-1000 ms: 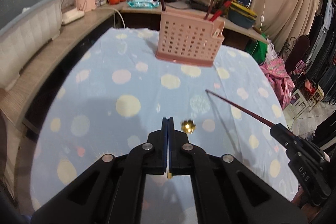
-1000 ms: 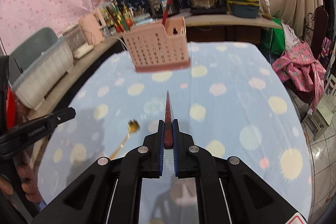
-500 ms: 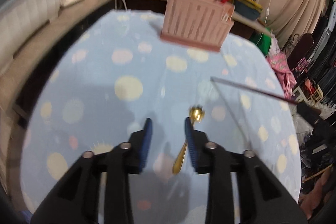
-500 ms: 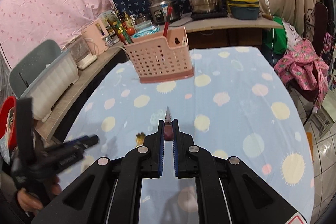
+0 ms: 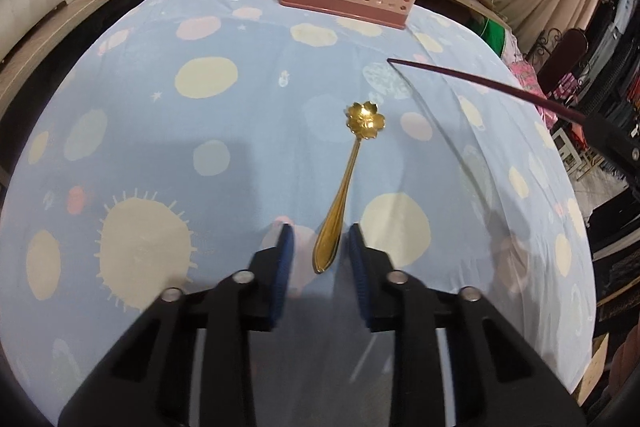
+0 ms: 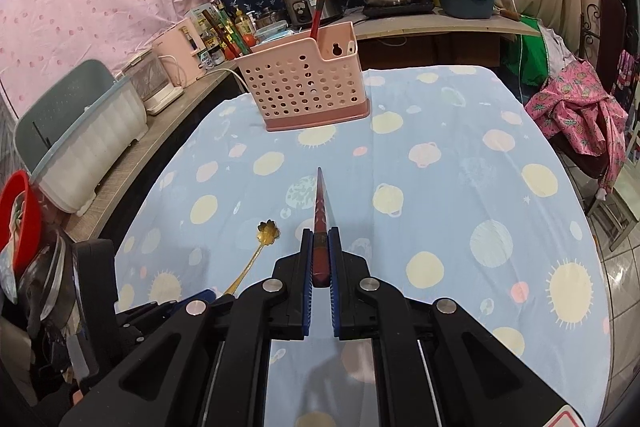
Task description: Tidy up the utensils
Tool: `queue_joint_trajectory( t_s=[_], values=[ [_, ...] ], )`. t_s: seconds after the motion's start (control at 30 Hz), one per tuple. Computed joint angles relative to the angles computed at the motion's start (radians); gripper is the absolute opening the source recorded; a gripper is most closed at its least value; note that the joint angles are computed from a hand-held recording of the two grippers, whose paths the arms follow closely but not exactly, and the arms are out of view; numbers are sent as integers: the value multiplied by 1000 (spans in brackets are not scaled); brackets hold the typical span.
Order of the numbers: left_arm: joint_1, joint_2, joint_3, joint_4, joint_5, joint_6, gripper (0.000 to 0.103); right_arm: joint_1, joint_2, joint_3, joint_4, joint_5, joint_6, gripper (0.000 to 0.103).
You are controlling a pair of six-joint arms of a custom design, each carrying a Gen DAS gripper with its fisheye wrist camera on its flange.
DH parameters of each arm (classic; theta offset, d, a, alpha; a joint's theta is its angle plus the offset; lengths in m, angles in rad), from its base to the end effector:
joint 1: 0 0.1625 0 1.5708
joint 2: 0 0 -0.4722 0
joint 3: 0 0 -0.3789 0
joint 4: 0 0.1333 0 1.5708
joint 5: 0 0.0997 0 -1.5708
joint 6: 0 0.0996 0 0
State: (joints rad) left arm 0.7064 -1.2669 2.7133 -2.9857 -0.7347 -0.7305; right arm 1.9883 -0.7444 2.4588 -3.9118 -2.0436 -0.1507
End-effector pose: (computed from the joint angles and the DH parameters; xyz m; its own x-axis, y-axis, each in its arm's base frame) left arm -0.0830 -0.3432 0.1672 -0.8182 -0.0418 -0.5734 0.2878 0.8336 -0.4714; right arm 0.2531 -0.3536 0.0941 -0.8623 -0.2267 0.4527 -0.4632 0.7145 -0.5244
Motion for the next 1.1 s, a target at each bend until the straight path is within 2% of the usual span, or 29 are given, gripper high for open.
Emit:
queue_joint_trajectory(
  t_s=[0.03,0.23,0.33,0.37,0.43,0.6,0.77,1.1],
  values=[
    [-1,0,1,-3,-4,3,12,0,0,0,0,0,0,7],
    [-15,-46,0,36,-19,-6,9,2,4,3,-7,-1,-3,7],
    [-56,-123,-15,131,10,-28,6,7,4,7,-26,2,-11,7],
    [-68,-148,-23,165,20,-37,1,9,1,7,-30,3,-14,7],
    [-93,-203,-44,239,44,-54,1,15,-9,6,-36,7,-17,7],
    [-129,-267,-105,339,100,-53,1,35,-41,-15,-28,10,-32,7],
    [-140,-269,-168,362,143,8,1,52,-71,-43,-15,18,-49,7],
    [-100,-199,-299,392,186,69,0,60,-102,-114,23,51,-75,7]
  ],
)
